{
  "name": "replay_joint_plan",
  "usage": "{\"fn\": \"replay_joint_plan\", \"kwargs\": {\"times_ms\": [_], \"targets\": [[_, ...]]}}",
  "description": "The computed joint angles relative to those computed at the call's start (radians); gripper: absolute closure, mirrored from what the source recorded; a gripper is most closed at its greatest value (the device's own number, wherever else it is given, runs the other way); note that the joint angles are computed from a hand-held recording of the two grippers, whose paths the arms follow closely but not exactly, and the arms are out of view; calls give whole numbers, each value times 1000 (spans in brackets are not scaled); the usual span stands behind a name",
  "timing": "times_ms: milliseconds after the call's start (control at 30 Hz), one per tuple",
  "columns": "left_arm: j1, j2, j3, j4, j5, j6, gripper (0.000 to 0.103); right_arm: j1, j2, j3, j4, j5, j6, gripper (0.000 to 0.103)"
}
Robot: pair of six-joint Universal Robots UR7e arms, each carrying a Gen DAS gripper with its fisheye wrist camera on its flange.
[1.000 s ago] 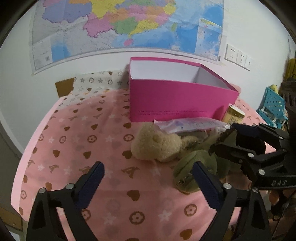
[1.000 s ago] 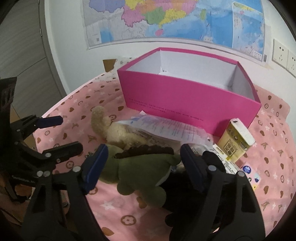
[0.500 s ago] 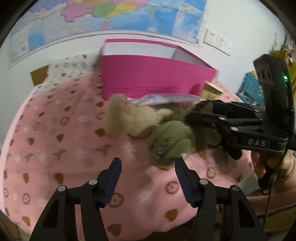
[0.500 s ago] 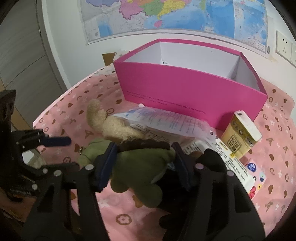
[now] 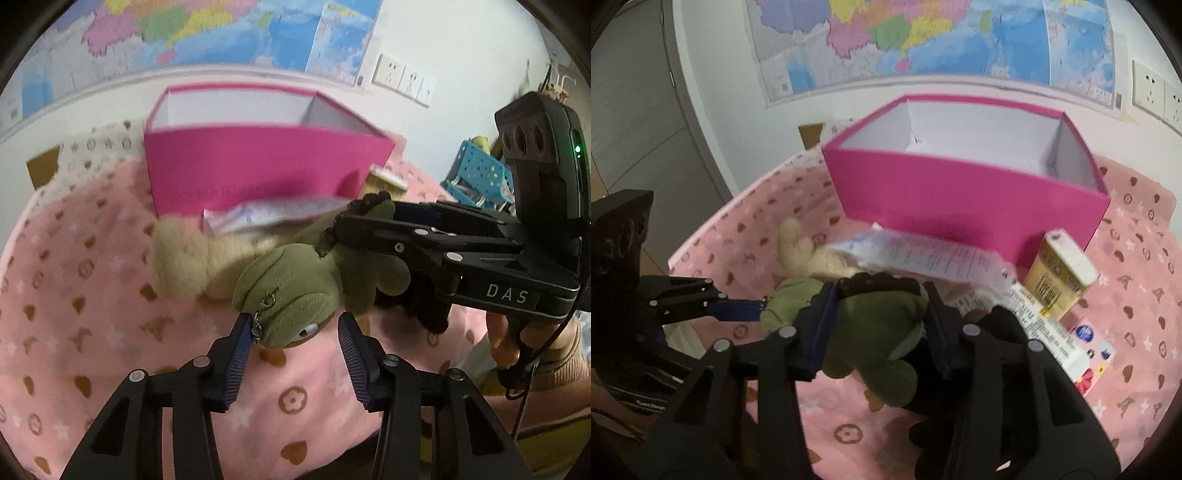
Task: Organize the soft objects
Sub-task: 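Carry the green plush toy into the pink box and open the left gripper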
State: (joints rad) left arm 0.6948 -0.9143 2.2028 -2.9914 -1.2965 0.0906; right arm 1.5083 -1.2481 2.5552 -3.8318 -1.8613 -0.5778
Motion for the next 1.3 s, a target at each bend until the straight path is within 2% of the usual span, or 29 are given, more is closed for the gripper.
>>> {"fn": "replay_joint_plan", "kwargs": {"times_ms": [133, 333, 567, 800, 967, 1167, 1300], "targets": [[-27, -18, -11, -41, 27, 21, 55, 39, -45, -15, 16, 15, 13, 55], [-34, -18, -79, -62, 42, 71, 55, 65, -124, -65, 115, 67, 40, 55], [-34, 60, -227, -53, 105, 125, 55, 97, -112, -178, 138, 64, 10, 55], [-6, 160, -371, -53, 161, 172, 55, 65, -84, -323, 251, 105, 29, 55], [32, 235, -471, 25, 178, 163, 54, 27, -38, -397, 323, 100, 51, 55], [62, 295, -539, 96, 198, 146, 53, -24, 6, -464, 419, 104, 99, 55], [66, 319, -561, 115, 242, 142, 53, -38, 29, -492, 469, 98, 106, 55]]}}
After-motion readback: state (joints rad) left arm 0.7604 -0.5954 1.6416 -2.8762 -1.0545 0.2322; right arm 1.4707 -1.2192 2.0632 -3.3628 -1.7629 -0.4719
